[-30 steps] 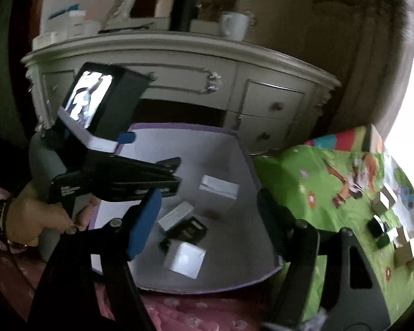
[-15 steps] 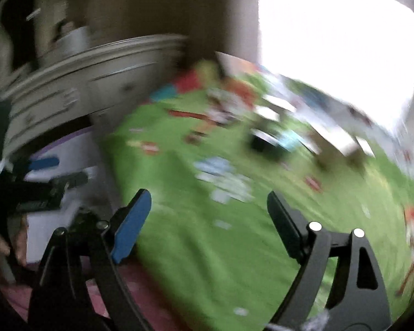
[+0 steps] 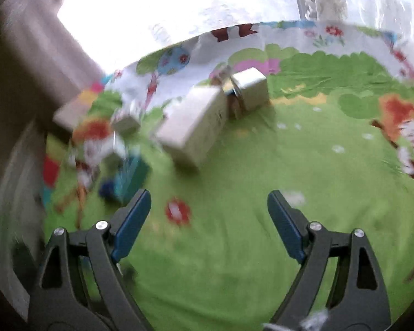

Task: Organize rigid objects
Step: 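Move both open tools back over the items on the bed, then grasp the tall white printed box with the right tool while the left tool grasps the teal box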

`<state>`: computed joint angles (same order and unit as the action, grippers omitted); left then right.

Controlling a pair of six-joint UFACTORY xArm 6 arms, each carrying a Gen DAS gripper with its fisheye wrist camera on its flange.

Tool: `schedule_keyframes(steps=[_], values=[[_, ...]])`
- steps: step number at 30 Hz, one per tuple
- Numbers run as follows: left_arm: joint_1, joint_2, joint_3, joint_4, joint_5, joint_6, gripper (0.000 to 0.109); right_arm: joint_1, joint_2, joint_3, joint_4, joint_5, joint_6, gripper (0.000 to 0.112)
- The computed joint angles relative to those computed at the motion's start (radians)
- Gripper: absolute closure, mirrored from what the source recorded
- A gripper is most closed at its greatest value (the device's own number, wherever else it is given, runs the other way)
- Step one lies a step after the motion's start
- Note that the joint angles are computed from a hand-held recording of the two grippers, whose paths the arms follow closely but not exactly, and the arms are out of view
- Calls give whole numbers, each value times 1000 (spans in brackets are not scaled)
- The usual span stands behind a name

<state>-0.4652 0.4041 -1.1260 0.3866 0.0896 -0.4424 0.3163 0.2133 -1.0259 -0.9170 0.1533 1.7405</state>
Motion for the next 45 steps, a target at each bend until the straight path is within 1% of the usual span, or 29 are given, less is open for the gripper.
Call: schedule_keyframes(steps=[1,3,4,5,7,8,10,11,12,13,14,16,17,19,20,22,23,25,28,30,31,34,35,36,37,42,43,44,45], values=[[3,-6,11,-18,-8,23,6,-11,34,-42,32,-14,-17,24],[3,-7,13,-42,-14,41,6,-10,118,-162,129,30,-102,19],[6,-17,26,-47,-18,48,6,1,166,-234,196,90,-166,17],[7,-17,27,-53,-20,53,6,13,226,-327,288,180,-246,17],[5,-11,19,-50,-18,48,6,17,302,-431,378,261,-314,17],[5,-11,19,-51,-18,49,6,21,347,-494,436,320,-353,17],[3,-9,19,-58,-21,56,6,27,397,-568,474,415,-403,18],[2,-8,18,-59,-21,57,6,28,392,-553,473,409,-419,28],[2,-8,18,-60,-22,57,6,28,357,-496,431,362,-394,40],[1,-8,18,-62,-23,58,6,31,322,-445,380,336,-377,55],[1,-8,18,-56,-22,51,6,41,275,-391,310,352,-388,56],[2,-8,17,-45,-21,40,6,42,189,-268,218,300,-395,57],[2,-9,18,-40,-22,35,6,37,125,-172,203,248,-433,57],[3,-9,18,-42,-22,38,6,32,43,-43,277,179,-569,57],[3,-9,18,-38,-21,34,6,30,-9,32,283,141,-612,57],[4,-8,16,-28,-19,24,6,41,-93,127,267,162,-658,57],[4,-8,16,-35,-20,31,6,46,-120,155,229,169,-637,57],[4,-8,16,-38,-18,36,6,52,-150,188,163,188,-593,56],[1,-4,1,-31,4,25,6,46,-130,192,108,179,-545,56],[-11,13,-34,-96,39,87,6,47,-99,169,92,183,-529,56],[-21,30,-67,-160,70,150,6,40,-89,165,36,164,-470,56],[-49,98,-191,-286,144,295,6,34,-80,164,-96,144,-327,54],[-56,125,-233,-287,155,311,6,36,-80,163,-129,147,-295,52],[-65,173,-307,-314,186,355,6,37,-80,163,-168,148,-259,51],[-71,202,-351,-353,195,393,6,39,-80,163,-203,149,-229,50],[-58,376,-641,-367,299,395,6,37,-79,162,-194,152,-235,47],[-54,383,-651,-401,291,422,9,34,-80,164,-195,148,-236,47],[-52,381,-645,-445,268,464,26,32,-81,165,-196,145,-236,46],[-50,370,-627,-472,251,507,55,30,-81,166,-196,141,-235,46]])
